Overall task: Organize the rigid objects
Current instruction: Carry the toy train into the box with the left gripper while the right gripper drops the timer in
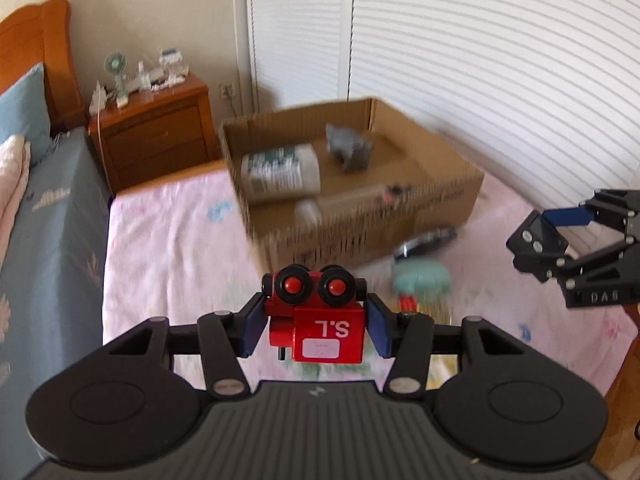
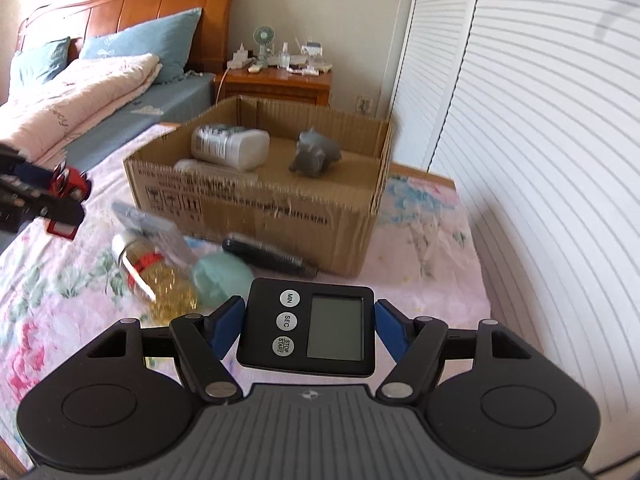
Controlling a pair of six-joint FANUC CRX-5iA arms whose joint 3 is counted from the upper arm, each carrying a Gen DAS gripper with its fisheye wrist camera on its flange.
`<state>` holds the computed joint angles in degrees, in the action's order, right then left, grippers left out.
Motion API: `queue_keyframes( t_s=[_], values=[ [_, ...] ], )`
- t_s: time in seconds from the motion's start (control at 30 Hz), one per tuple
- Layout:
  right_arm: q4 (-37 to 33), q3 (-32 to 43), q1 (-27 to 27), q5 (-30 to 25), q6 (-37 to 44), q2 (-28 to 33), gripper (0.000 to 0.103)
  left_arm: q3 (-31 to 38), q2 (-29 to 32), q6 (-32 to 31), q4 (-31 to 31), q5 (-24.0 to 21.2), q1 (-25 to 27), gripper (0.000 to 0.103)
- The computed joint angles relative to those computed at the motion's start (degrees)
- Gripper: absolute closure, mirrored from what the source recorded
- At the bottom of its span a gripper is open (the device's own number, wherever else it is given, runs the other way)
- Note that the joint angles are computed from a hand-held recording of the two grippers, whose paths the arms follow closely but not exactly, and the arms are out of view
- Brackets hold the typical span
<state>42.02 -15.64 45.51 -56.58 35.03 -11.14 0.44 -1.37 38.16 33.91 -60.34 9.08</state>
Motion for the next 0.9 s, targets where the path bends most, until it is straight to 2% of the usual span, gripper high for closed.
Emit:
queue_keyframes(
  t_s=[0.2, 0.47, 0.5, 0.57, 0.6, 0.67, 0.8, 0.9],
  values=[
    [1.17, 2.32, -1.40, 1.40, 2.14, 1.27, 0.028, 6.46, 4.34, 0.12, -0.81, 3.12, -3.41, 0.051],
    [1.67, 5.03, -2.20, 2.42, 3.53, 3.09, 0.028, 13.92, 11.11, 8.27, -8.30, 7.28, -7.31, 0.050],
    [1.73, 5.29, -2.17, 2.32, 3.66, 3.34, 0.028, 14.56, 11.74, 9.73, -9.13, 7.55, -7.51, 0.047],
    [1.51, 5.70, -2.20, 2.26, 4.04, 3.66, 0.028, 14.36, 12.20, 10.74, -8.60, 8.49, -7.49, 0.020],
    [1.39, 5.84, -2.16, 2.16, 4.08, 3.77, 0.028, 13.11, 11.86, 9.99, -7.24, 9.78, -7.30, 0.015],
    [1.09, 6.13, -2.23, 2.02, 4.22, 3.99, 0.028, 10.75, 10.69, 8.63, -5.25, 11.28, -6.81, 0.013],
    [0.27, 7.20, -2.45, 1.80, 4.96, 4.88, 0.028, 7.91, 8.86, 7.63, -1.67, 9.91, -5.41, 0.009],
    [-0.10, 8.20, -2.79, 2.03, 5.66, 5.68, 0.028, 5.74, 6.83, 8.22, -1.19, 9.24, -4.60, 0.008]
  ],
)
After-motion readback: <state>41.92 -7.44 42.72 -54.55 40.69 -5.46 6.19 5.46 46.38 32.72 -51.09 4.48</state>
